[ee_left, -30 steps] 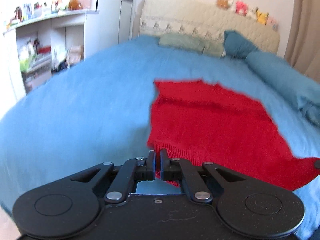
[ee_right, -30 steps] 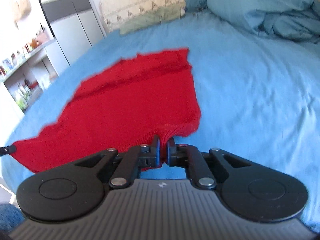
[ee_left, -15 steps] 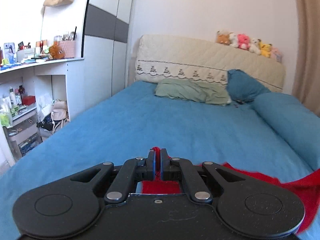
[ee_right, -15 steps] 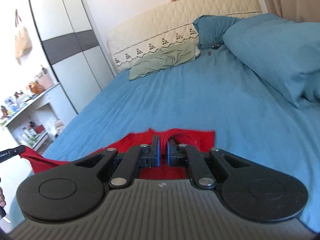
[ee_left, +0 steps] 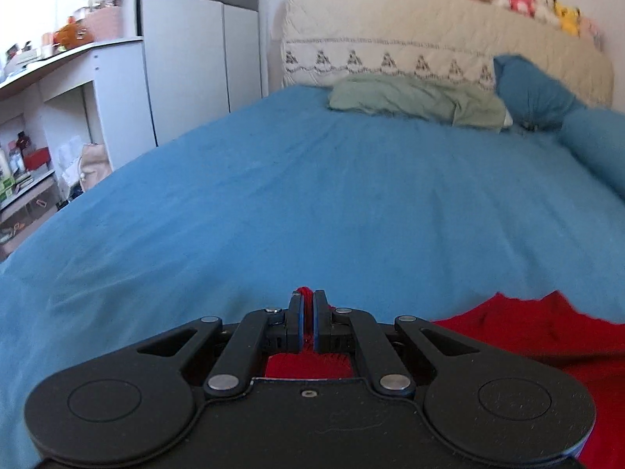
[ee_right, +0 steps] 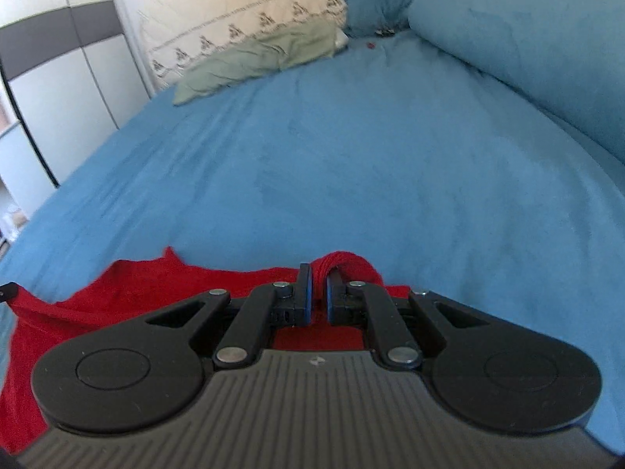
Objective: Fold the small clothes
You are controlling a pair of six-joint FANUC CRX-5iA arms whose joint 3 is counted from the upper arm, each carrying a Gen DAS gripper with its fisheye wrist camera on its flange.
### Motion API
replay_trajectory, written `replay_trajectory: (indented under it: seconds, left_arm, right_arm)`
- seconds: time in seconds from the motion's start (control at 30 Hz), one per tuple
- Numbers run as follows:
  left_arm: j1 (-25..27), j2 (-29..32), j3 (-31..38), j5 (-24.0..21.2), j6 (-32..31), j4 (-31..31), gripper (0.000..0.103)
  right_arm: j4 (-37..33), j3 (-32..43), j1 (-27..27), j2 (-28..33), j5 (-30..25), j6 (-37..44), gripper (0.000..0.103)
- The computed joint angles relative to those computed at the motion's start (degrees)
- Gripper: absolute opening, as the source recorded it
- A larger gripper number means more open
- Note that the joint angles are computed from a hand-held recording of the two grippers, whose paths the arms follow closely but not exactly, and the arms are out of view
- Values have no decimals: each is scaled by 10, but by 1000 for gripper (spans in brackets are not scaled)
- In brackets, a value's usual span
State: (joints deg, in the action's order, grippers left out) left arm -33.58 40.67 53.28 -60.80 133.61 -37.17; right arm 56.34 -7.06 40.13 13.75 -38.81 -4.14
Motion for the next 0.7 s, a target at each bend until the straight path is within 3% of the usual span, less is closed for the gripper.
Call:
replay_trajectory:
  seconds: [0.13, 0.17, 0.2, 0.23, 0.27, 0.3, 0.33, 0.4, 0.47, 0.53, 0.7]
  left_arm:
    - [9, 65, 109, -82, -67, 37, 6]
    - [9, 73, 127, -100, -65, 40, 14]
    - [10, 73, 129, -102, -60, 46, 35]
    - [8, 67, 123, -104, -54, 46, 52]
    - [1, 61, 119, -106, -51, 34, 78]
    - [-9, 47, 102, -103, -46, 12, 85]
    - [-19, 30, 81, -91, -47, -8, 86]
    - [-33, -21, 9, -52, -56, -15, 91]
    - [-33, -66, -57, -15, -81, 35, 98]
    - [-30, -94, -106, 7, -104, 85, 100]
    - [-30, -93, -148, -28, -118, 143, 98]
  right_arm:
    - [-101, 75, -4, 39, -37, 92, 25]
    - [-110, 83, -4, 43, -44, 102, 35]
    - [-120, 94, -2, 47, -58, 115, 58]
    - [-117, 100, 3, 47, -76, 119, 74]
    - [-93, 94, 9, 43, -90, 105, 100]
    - [-47, 67, 15, 28, -84, 73, 103]
    - [-8, 35, 20, 7, -62, 48, 103]
    - [2, 4, 31, -24, -29, 57, 103]
    - [-21, -9, 53, -45, -21, 90, 103]
    - [-76, -7, 73, -53, -22, 143, 103]
    - [-160, 11, 98, -30, -67, 200, 103]
